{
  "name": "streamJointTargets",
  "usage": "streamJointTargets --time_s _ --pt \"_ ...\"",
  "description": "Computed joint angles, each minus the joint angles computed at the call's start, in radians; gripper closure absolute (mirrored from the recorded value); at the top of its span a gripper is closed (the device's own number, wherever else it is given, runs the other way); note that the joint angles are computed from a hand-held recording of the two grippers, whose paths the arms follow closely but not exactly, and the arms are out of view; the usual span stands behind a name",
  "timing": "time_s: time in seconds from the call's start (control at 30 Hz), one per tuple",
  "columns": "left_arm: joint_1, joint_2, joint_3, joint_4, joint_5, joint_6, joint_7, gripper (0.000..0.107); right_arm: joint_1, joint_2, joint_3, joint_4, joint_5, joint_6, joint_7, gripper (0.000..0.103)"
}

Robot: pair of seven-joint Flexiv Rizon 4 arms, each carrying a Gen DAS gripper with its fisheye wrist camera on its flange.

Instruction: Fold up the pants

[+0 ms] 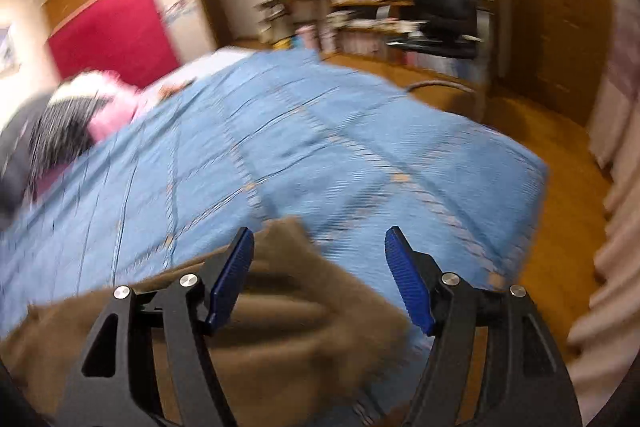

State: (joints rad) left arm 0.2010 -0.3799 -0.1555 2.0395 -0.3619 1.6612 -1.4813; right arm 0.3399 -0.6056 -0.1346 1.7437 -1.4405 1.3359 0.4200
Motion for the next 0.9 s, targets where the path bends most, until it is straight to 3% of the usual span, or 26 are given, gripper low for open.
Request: streamJointTargets --time_s 0.1,0.17,0.23,0.37,0.43,0.53,0.6,0.67,0.73,0.83,0.9 --pt "0.038 -0.055 -0.111 -0.058 0.001 -0.035 0.060 0.025 -0.021 -0.108 0.087 -0.107 0.257 -0.037 -0.359 0.040" --pt "0.016 -0.099 -0.125 -0.107 0.003 -0.068 0.087 0.025 -0.027 -0.156 0.141 -0.170 0.394 -0.114 -0.514 0.075" --pt "-0.019 -0.141 -0.115 -0.154 -0.001 -0.097 0.103 0.025 0.010 -0.152 0.072 -0.164 0.376 -0.073 -0.452 0.082" --pt "-0.064 -0.214 -0.113 -0.238 -0.028 -0.140 0.117 0.025 0.119 -0.119 -0.124 -0.135 0.258 0.004 -0.255 0.082" --pt "-0.068 -0.248 -0.130 -0.267 -0.048 -0.152 0.124 0.025 0.117 -0.144 -0.117 -0.161 0.289 -0.027 -0.298 0.082" --pt "-0.163 -0.294 -0.024 -0.330 -0.025 -0.197 0.087 0.025 0.102 -0.196 -0.081 -0.203 0.391 -0.067 -0.420 0.081" --pt "-0.217 -0.314 0.048 -0.351 -0.005 -0.201 0.041 0.025 0.145 -0.211 -0.150 -0.197 0.364 -0.059 -0.392 0.072" --pt "-0.209 -0.327 0.042 -0.351 -0.012 -0.193 0.016 0.025 0.168 -0.209 -0.184 -0.183 0.360 -0.070 -0.339 0.045" --pt "-0.180 -0.325 0.013 -0.328 -0.018 -0.166 0.015 0.025 0.178 -0.183 -0.211 -0.142 0.347 -0.050 -0.251 0.033" --pt "-0.165 -0.325 0.000 -0.324 -0.019 -0.151 0.004 0.025 0.206 -0.126 -0.262 -0.074 0.246 -0.027 -0.128 0.032" --pt "-0.156 -0.322 -0.013 -0.316 -0.021 -0.138 -0.002 0.025 0.233 -0.087 -0.267 -0.044 0.189 -0.104 -0.091 0.032"
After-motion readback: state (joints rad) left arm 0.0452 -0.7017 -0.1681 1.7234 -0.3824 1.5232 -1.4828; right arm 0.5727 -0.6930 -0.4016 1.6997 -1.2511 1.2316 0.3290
